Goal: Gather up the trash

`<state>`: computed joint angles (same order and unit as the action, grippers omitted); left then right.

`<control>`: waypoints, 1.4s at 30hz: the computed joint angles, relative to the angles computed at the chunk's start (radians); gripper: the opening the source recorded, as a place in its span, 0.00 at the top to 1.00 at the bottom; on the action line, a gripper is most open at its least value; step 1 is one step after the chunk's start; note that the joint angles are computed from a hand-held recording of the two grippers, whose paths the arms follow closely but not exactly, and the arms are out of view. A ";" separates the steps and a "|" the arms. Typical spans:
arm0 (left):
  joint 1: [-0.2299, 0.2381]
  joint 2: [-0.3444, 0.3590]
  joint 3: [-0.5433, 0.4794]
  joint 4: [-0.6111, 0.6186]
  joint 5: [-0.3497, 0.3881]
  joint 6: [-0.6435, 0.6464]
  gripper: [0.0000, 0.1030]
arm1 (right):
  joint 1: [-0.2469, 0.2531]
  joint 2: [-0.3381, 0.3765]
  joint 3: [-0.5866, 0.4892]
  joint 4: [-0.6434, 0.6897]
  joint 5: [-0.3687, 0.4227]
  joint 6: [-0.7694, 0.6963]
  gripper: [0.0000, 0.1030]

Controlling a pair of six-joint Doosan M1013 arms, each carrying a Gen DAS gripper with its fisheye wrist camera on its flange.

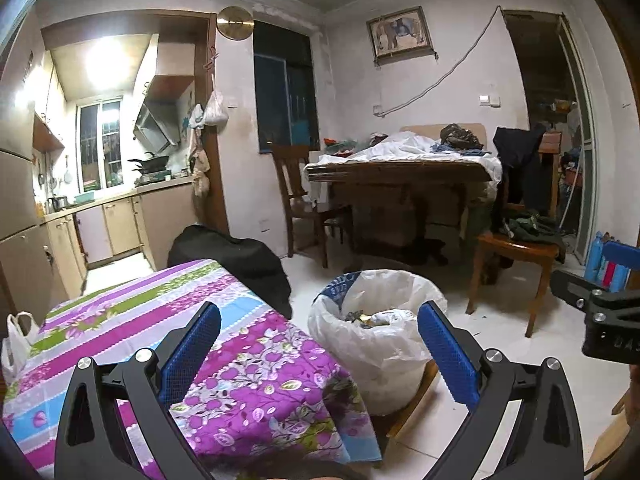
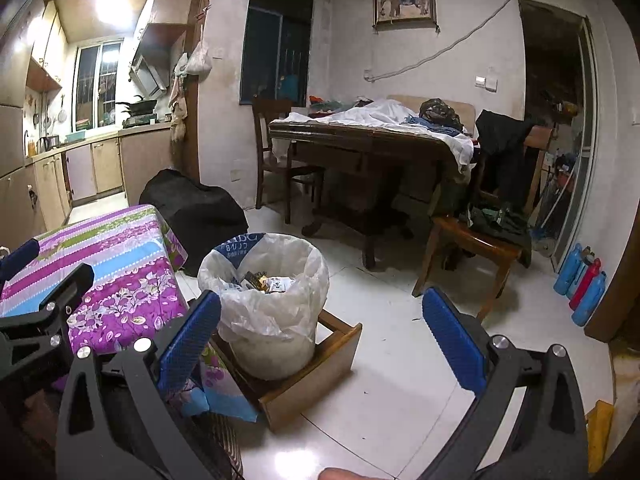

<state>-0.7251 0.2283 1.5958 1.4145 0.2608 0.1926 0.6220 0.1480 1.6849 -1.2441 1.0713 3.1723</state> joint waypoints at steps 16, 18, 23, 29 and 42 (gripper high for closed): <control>-0.016 0.008 -0.031 -0.249 0.140 0.273 0.05 | -0.004 0.023 -0.040 0.095 0.067 -0.137 0.05; -0.013 0.008 -0.034 -0.270 0.138 0.288 0.05 | -0.004 0.022 -0.040 0.092 0.068 -0.136 0.05; -0.012 0.009 -0.039 -0.278 0.143 0.294 0.05 | -0.006 0.019 -0.039 0.093 0.065 -0.137 0.05; -0.006 0.006 -0.033 -0.272 0.116 0.279 0.05 | -0.007 0.018 -0.040 0.090 0.060 -0.141 0.05; 0.000 -0.006 -0.014 -0.236 0.058 0.221 0.05 | -0.006 0.020 -0.041 0.085 0.058 -0.136 0.05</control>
